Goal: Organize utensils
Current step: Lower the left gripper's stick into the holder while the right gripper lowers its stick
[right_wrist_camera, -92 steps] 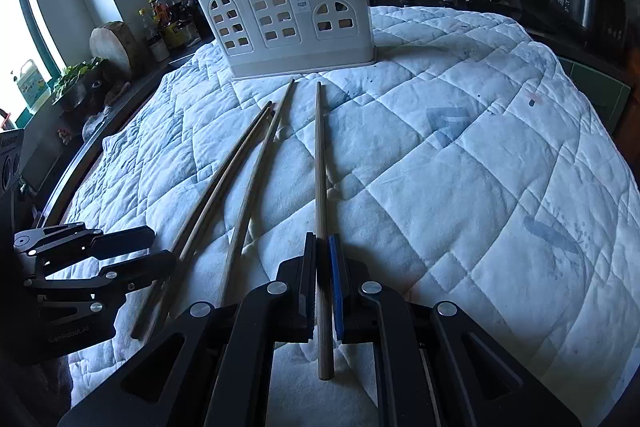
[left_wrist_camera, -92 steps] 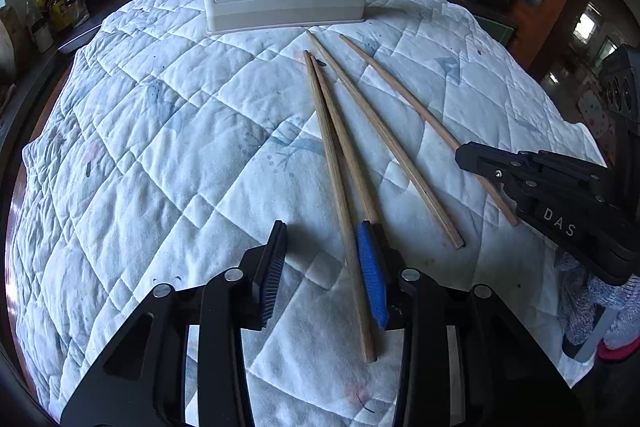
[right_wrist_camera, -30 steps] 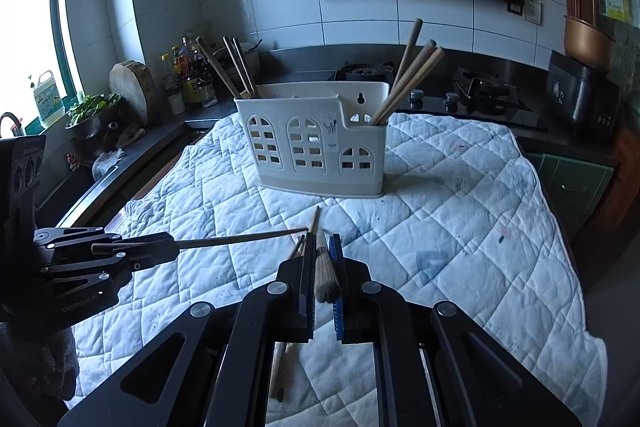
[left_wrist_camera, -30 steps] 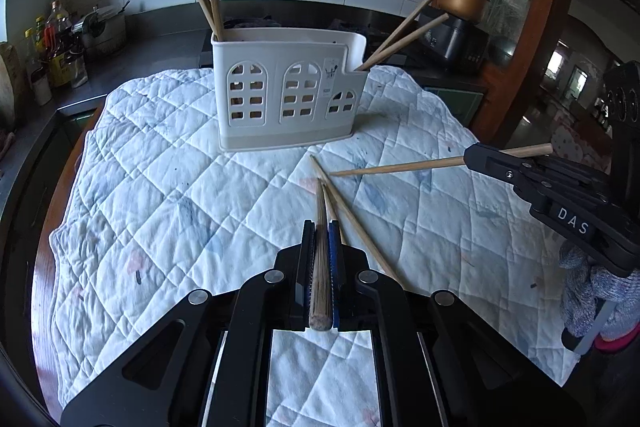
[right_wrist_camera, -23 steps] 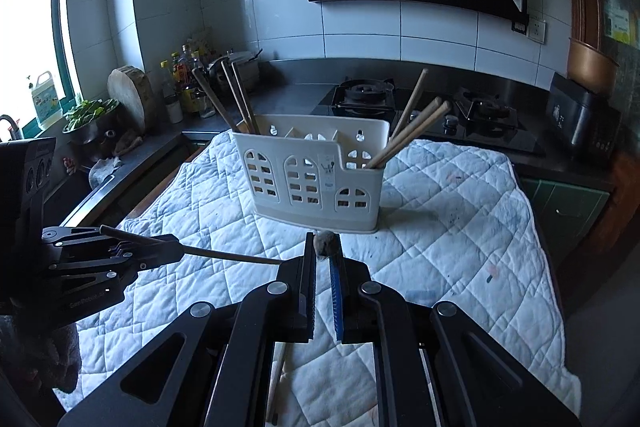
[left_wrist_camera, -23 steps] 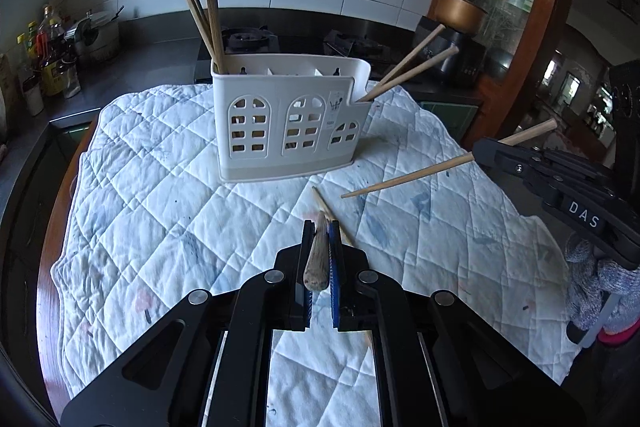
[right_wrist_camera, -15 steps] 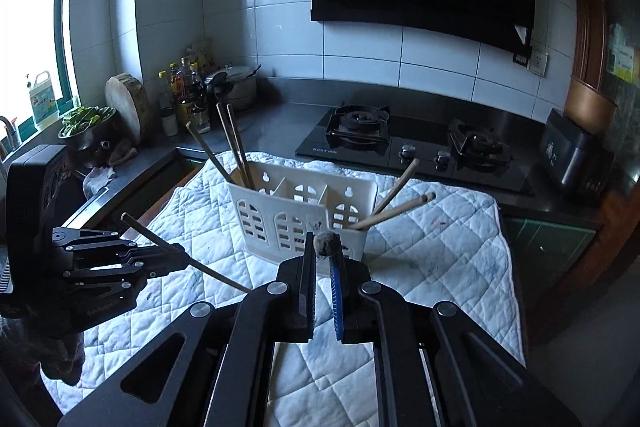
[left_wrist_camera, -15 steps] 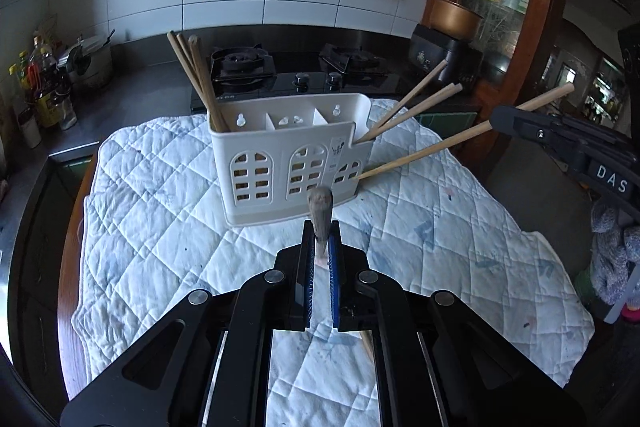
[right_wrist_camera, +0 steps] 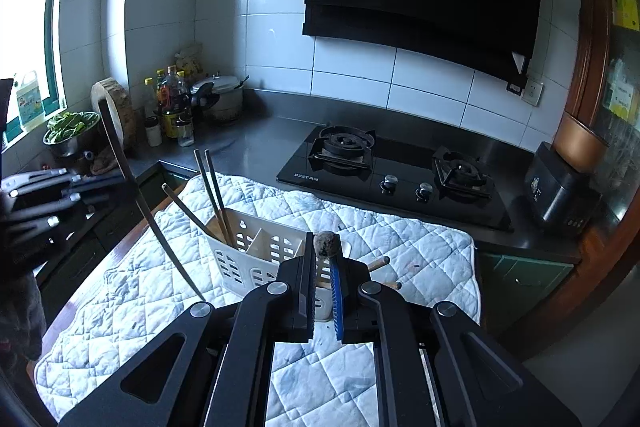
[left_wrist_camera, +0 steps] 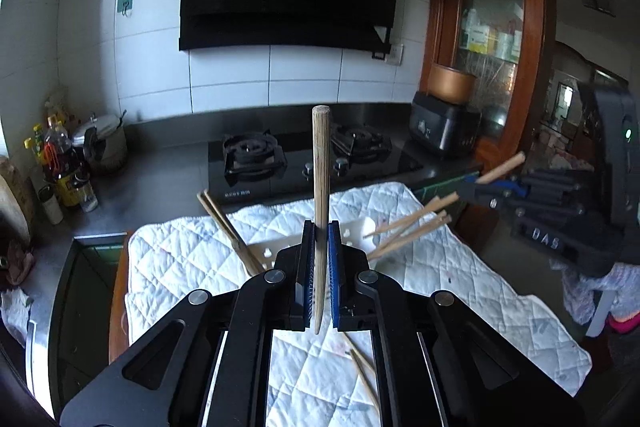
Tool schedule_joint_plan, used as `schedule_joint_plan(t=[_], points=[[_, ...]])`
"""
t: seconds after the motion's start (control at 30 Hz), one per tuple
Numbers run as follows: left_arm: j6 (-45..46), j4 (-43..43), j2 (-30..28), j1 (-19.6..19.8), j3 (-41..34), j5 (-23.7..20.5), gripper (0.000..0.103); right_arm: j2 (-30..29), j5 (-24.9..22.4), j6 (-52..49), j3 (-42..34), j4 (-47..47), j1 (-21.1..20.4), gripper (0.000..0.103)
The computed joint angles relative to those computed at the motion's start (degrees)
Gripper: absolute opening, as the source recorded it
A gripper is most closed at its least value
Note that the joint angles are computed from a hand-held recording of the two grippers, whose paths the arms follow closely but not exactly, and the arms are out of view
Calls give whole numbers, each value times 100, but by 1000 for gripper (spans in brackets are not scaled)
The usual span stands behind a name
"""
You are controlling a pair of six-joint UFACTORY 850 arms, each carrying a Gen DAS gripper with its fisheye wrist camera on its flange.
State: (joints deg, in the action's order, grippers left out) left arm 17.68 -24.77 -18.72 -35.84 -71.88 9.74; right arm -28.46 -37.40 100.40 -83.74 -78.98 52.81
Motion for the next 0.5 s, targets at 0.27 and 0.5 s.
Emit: schedule_joint_plan(t=[0.27,0.5], points=[[1555,-1632,-425,38,-775,328,5,-294,214,-215,-262,333,-219,7],[2271,-2661,-1063,185,-1424,71,5,-495,513,-364,-383,528,-370,7]])
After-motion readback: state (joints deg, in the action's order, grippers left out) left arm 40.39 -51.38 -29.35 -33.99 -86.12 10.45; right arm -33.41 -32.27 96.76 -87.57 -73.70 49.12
